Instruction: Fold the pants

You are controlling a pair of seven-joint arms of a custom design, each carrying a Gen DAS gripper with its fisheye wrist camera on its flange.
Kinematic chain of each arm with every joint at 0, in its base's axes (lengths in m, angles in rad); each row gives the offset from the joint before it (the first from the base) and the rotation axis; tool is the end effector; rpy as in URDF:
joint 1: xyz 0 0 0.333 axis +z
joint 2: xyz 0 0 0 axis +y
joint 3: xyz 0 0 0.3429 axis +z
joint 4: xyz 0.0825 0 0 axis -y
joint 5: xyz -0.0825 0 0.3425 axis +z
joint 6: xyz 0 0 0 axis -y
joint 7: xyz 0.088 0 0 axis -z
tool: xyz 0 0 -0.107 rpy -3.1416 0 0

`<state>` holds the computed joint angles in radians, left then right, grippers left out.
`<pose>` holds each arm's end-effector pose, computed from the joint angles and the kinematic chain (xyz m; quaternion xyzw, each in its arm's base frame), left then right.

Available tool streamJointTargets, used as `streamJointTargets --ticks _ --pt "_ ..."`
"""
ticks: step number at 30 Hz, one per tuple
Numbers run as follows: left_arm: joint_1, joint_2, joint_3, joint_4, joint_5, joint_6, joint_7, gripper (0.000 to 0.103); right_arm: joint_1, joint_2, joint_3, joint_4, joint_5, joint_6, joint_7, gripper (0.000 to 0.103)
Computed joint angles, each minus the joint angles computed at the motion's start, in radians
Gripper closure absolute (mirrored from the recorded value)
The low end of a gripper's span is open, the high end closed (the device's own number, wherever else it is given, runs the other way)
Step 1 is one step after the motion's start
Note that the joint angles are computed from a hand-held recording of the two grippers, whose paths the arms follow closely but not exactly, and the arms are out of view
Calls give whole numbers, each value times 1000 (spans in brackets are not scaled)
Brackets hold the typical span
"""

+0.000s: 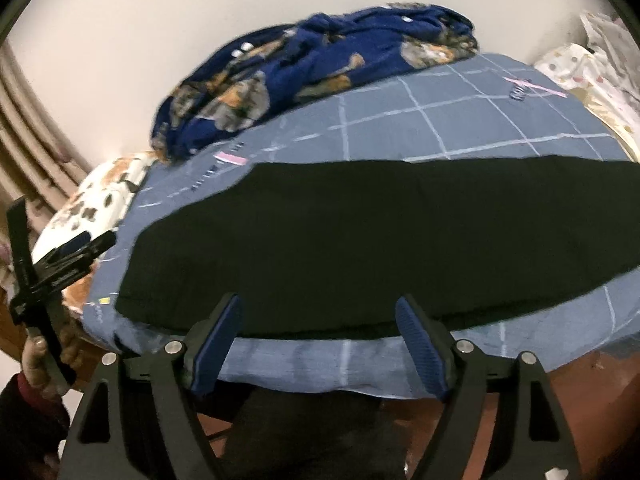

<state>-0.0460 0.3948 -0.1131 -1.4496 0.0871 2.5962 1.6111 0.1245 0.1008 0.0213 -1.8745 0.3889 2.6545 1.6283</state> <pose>0.6904 -0.0952 0.5880 -0.5775 0.7284 -0.2647 0.2565 0.5940 0.0760 0.5770 -0.5936 0.7214 -0.0954 0.3437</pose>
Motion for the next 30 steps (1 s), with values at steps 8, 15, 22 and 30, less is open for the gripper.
streamJointTargets --ticks 8,15,22,30 --pt "66 58 -48 39 -182 -42 54 13 -84 -39 -52 -75 101 12 11 26" --pt "70 108 -39 90 -202 -108 23 13 -215 -93 -135 -200 685 46 -272 32" --pt "78 111 -50 95 -230 -113 22 13 -370 -43 -229 -210 1059 -5 -440 35" --pt "46 128 -43 143 -189 -192 14 13 -490 73 -218 -139 1248 -93 -525 35"
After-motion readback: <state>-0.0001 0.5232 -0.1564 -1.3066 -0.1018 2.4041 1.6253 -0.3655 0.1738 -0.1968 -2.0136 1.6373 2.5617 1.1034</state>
